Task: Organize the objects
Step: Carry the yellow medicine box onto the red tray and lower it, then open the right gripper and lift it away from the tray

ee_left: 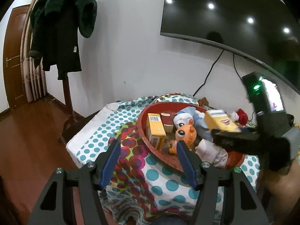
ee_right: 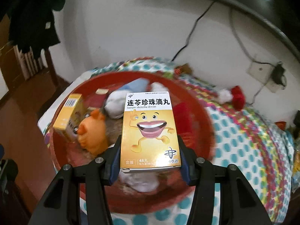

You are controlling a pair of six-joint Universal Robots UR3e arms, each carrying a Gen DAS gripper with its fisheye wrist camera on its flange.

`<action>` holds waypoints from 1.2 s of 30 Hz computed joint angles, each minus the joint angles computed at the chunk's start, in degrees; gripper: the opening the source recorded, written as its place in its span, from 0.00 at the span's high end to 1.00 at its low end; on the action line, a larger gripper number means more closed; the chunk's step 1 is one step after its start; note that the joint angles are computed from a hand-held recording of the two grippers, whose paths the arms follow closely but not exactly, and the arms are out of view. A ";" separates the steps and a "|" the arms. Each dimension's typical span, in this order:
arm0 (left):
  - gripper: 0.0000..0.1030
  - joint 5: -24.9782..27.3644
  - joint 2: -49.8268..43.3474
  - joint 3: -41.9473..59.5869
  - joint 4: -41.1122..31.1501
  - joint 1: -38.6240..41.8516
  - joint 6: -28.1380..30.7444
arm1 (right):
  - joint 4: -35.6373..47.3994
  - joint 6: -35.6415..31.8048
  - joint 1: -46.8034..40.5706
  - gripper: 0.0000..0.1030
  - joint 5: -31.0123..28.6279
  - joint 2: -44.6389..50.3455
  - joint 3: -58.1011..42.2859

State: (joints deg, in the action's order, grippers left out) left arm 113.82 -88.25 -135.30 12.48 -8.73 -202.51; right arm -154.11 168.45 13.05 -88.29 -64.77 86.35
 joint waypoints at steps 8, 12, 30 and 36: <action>0.38 -4.10 0.30 -1.03 -0.18 3.71 -0.20 | 2.01 1.17 0.69 0.52 -0.03 6.17 -5.75; 0.38 -5.39 0.79 -1.52 -0.13 4.72 -0.17 | 3.42 1.47 1.46 0.52 -0.76 8.36 -9.14; 0.38 -5.66 0.31 -1.05 -0.39 5.13 -0.50 | 3.81 2.70 3.77 0.52 -5.05 11.35 -11.82; 0.24 -6.26 0.30 0.10 -3.59 5.32 -1.46 | 2.48 3.20 3.98 0.52 -5.27 10.67 -9.83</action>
